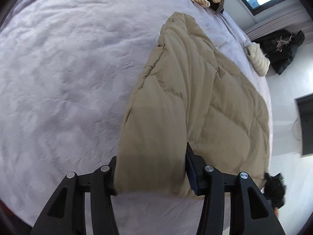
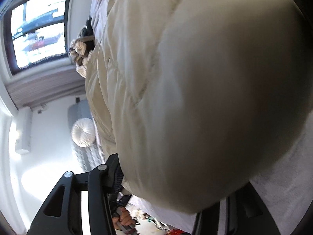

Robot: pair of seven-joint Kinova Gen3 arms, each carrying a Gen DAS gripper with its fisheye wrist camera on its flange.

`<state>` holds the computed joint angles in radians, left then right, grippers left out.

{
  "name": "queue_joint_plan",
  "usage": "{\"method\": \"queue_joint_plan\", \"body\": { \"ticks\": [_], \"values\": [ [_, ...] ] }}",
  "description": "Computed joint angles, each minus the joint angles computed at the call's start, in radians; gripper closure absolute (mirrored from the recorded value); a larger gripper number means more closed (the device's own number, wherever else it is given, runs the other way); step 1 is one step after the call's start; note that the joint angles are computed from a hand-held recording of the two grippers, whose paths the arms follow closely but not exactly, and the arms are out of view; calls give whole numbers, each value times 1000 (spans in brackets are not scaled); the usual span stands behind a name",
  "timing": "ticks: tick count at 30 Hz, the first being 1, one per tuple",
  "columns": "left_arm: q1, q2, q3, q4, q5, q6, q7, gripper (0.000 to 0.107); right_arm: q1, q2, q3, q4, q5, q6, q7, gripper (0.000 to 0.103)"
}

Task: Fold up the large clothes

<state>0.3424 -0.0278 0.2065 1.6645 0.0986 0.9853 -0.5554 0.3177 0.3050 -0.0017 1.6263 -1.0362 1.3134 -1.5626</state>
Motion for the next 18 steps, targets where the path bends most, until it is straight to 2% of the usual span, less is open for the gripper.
{"method": "queue_joint_plan", "body": {
  "ticks": [4,8,11,15,18],
  "values": [
    [23,8,23,-89,-74,145,28,56,-46,16,62,-128,72,115,-37,42],
    [52,12,43,-191,-154,286,30,56,-106,24,96,-227,121,174,-110,42],
    [68,25,46,-277,-192,338,29,56,-117,35,106,-293,148,225,-145,42],
    [88,65,47,-362,-223,368,-5,56,-96,49,37,-366,172,248,-170,42],
    [94,96,26,-390,-210,353,-32,56,-32,-7,-49,-356,194,280,-185,42]
  ]
}}
